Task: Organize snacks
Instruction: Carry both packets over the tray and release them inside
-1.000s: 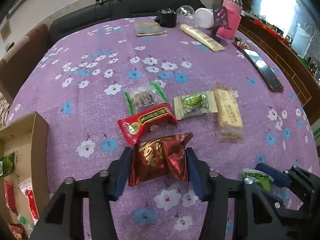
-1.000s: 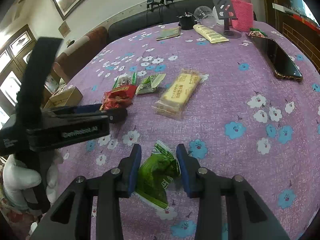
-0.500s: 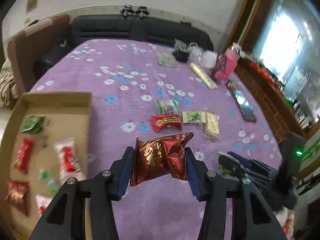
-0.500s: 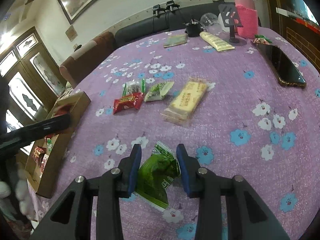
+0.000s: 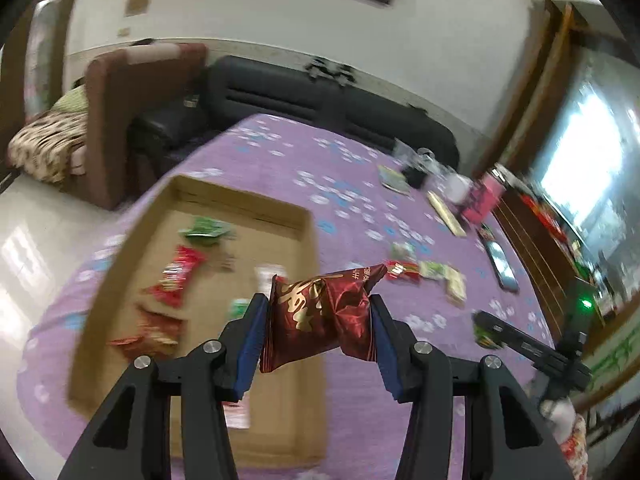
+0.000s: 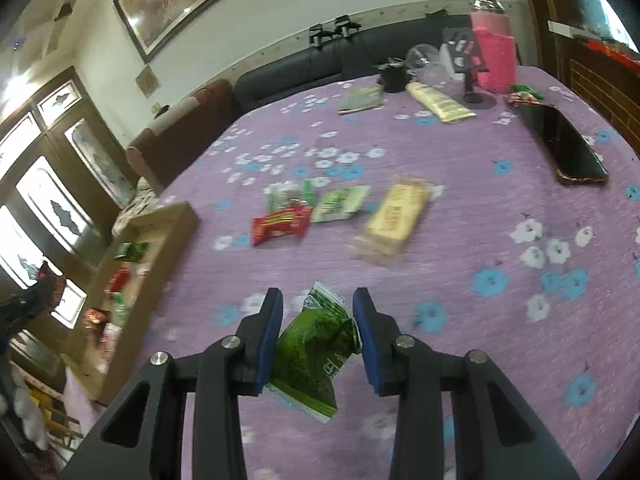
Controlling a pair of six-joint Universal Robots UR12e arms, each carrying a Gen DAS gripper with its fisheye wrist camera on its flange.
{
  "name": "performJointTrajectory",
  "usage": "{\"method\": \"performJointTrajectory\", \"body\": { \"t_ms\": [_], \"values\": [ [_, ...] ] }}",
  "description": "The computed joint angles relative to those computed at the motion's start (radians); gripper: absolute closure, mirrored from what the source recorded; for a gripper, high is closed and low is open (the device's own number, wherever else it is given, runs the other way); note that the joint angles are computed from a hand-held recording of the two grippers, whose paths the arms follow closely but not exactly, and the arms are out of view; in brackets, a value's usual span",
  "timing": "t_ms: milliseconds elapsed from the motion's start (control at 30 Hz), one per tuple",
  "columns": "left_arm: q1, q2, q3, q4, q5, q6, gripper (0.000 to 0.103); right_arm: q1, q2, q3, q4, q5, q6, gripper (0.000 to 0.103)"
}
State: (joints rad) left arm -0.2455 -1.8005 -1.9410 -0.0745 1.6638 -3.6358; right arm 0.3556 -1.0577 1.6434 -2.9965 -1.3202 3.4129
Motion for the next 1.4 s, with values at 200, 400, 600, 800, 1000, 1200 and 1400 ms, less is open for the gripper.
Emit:
{"method": "performJointTrajectory", "body": {
  "t_ms": [200, 400, 600, 800, 1000, 1200, 1400],
  "values": [
    [0.037, 0.038, -0.067, 0.018, 0.054, -0.065, 0.05, 0.046, -0.006, -0.043, 0.01, 0.058, -0.045, 0.068],
    [0.059, 0.057, -0.116, 0.029, 0.062, -0.086, 0.05, 0.095, 0.02, -0.111, 0.07, 0.103, -0.092, 0.067],
    [0.067, 0.052, -0.13, 0.019, 0.022, -0.059, 0.05, 0.133, 0.056, -0.187, 0.161, 0.14, -0.129, 0.067],
    [0.064, 0.037, -0.127, -0.001, -0.002, -0.033, 0.05, 0.17, 0.117, -0.287, 0.282, 0.162, -0.155, 0.067],
    [0.075, 0.037, -0.139, 0.009, -0.021, -0.036, 0.05, 0.197, 0.173, -0.369, 0.358, 0.152, -0.153, 0.067],
    [0.087, 0.029, -0.139, 0.006, -0.046, -0.036, 0.05, 0.208, 0.209, -0.42, 0.392, 0.149, -0.152, 0.067],
    [0.083, 0.021, -0.13, -0.008, -0.025, -0.032, 0.05, 0.216, 0.241, -0.472, 0.437, 0.138, -0.156, 0.067]
  ]
}}
